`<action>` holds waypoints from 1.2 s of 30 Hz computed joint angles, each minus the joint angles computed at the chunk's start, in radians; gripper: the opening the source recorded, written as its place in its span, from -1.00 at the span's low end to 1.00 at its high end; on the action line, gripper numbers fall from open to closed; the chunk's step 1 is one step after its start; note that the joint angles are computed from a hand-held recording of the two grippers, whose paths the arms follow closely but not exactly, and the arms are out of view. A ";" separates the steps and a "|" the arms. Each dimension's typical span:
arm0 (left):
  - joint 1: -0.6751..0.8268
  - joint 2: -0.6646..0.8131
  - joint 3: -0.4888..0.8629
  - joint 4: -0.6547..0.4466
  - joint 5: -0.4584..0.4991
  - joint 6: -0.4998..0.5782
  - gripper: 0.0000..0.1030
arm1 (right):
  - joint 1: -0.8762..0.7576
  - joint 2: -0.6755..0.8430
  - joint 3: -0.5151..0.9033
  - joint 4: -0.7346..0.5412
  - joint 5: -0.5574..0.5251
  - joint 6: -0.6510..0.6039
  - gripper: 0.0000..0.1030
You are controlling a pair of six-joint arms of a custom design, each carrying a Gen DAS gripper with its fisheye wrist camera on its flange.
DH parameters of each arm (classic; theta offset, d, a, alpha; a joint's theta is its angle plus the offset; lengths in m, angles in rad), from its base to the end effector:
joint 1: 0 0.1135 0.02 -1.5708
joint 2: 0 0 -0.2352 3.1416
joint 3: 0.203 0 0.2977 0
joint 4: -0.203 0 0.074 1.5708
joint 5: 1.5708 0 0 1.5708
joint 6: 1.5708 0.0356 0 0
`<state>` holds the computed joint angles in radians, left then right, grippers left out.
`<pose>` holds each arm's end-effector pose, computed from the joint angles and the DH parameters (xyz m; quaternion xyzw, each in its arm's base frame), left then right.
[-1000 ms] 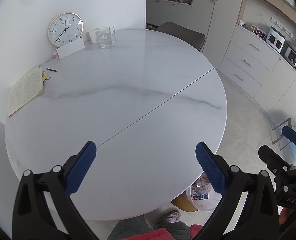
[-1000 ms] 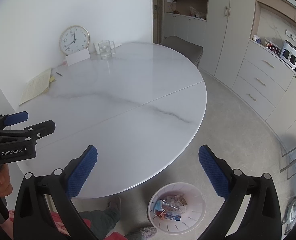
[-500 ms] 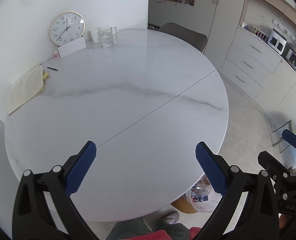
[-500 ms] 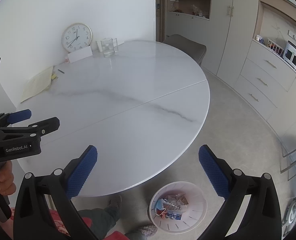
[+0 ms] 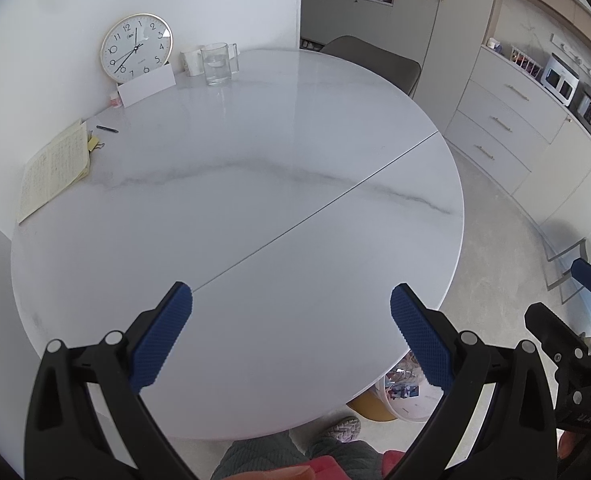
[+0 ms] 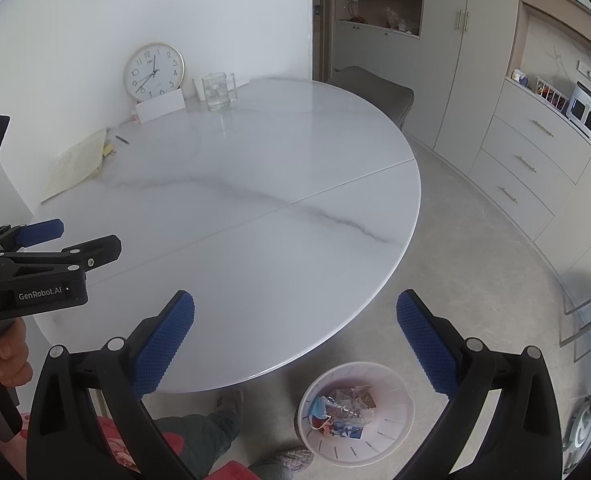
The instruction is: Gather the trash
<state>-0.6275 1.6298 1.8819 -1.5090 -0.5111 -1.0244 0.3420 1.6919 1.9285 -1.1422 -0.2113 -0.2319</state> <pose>0.2804 -0.1818 0.3792 -0.2271 0.9291 0.0581 0.2861 0.3602 0.1361 0.3881 -0.2990 0.8918 0.1174 0.3187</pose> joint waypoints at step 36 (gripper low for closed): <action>0.043 -0.014 -0.034 0.022 0.036 0.035 0.85 | 0.012 0.052 0.049 -0.019 0.012 -0.007 0.95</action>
